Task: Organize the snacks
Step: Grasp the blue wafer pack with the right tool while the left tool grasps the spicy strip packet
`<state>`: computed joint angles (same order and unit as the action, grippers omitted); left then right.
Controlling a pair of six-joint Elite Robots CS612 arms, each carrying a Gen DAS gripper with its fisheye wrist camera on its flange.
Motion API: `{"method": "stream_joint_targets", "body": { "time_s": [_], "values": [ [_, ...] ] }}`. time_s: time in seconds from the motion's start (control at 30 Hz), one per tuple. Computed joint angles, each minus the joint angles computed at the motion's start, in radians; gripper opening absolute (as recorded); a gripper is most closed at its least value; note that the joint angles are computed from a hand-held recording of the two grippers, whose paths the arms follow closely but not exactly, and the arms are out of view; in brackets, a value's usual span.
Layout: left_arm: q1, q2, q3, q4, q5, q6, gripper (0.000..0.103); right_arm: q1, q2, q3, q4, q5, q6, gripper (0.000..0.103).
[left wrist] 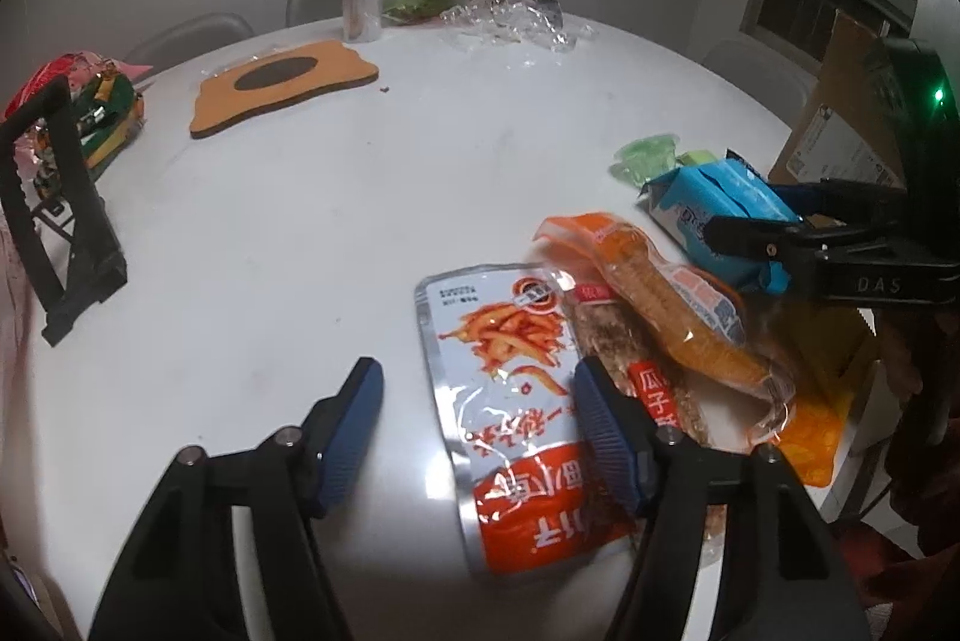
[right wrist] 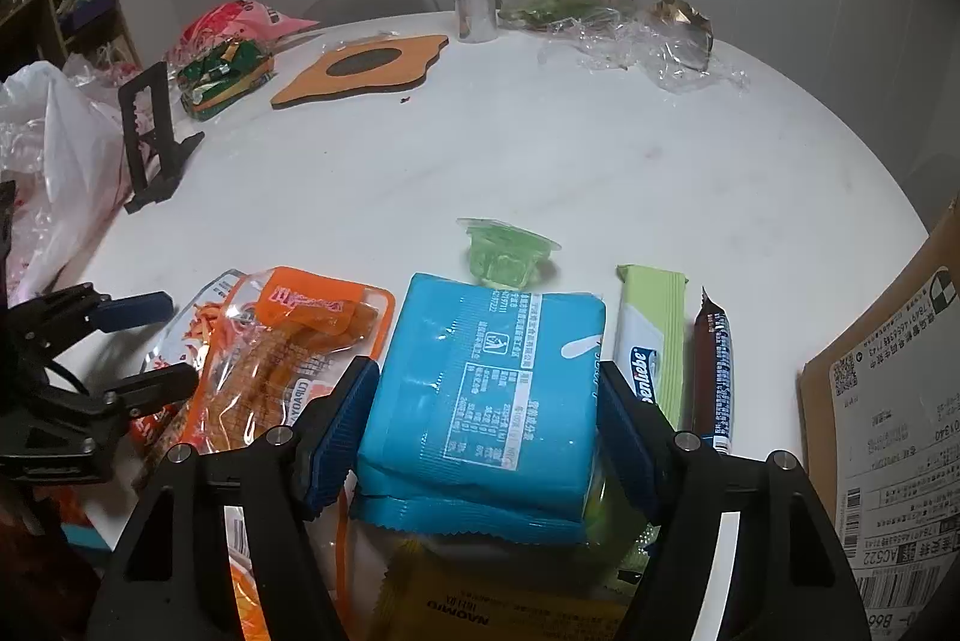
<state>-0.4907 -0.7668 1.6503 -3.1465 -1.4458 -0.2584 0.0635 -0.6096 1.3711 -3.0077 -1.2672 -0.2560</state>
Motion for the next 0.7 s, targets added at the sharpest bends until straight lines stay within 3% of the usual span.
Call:
{"method": "stream_joint_targets", "body": {
  "time_s": [0.37,0.57,0.7],
  "values": [
    [-0.017,-0.009,0.006,0.036,0.142,0.023,0.064,-0.002,0.001,0.002,-0.005,0.012,-0.003,0.069],
    [-0.008,-0.019,0.013,0.026,0.067,-0.03,0.063,-0.005,0.001,0.002,-0.005,0.024,-0.016,0.069],
    [-0.013,-0.031,0.031,0.028,0.06,-0.075,0.063,-0.005,0.001,0.001,-0.001,0.032,-0.028,0.069]
  ]
}}
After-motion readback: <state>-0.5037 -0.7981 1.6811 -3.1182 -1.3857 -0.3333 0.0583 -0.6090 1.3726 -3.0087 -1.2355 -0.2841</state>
